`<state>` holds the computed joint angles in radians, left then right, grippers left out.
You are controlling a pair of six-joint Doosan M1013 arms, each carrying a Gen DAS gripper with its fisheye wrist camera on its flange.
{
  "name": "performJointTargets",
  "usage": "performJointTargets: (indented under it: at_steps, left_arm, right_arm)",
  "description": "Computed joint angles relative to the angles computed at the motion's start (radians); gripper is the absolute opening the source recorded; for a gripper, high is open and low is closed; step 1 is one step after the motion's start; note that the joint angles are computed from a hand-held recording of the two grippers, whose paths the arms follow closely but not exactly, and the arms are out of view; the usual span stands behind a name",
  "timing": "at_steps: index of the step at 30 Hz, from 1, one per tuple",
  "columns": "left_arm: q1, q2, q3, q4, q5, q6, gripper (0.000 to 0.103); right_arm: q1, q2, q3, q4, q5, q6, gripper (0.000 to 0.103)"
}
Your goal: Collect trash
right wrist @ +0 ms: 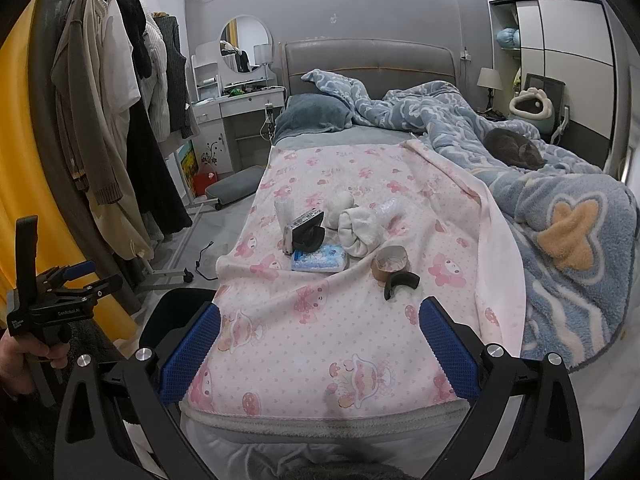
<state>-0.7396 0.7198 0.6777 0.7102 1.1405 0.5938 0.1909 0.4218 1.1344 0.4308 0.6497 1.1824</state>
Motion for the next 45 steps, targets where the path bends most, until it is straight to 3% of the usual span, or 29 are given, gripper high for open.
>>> performJointTargets:
  at_steps: [30, 38, 42, 45]
  left_arm:
    - [-0.003, 0.014, -0.025, -0.021, -0.002, 0.016, 0.100]
    - [0.014, 0.034, -0.076, -0.052, 0.010, 0.110, 0.100]
    - [0.035, 0.030, -0.074, -0.124, -0.044, 0.174, 0.100]
    - [0.044, 0.043, -0.098, -0.144, -0.072, 0.237, 0.099]
  right_arm:
    - [-0.001, 0.007, -0.001, 0.003, -0.007, 0.035, 0.100]
    - [0.008, 0.023, -0.026, -0.051, -0.025, 0.052, 0.100]
    - [0.023, 0.042, -0.054, -0.162, -0.044, 0.109, 0.100]
    - [0.021, 0.056, -0.069, -0.153, -0.031, 0.097, 0.100]
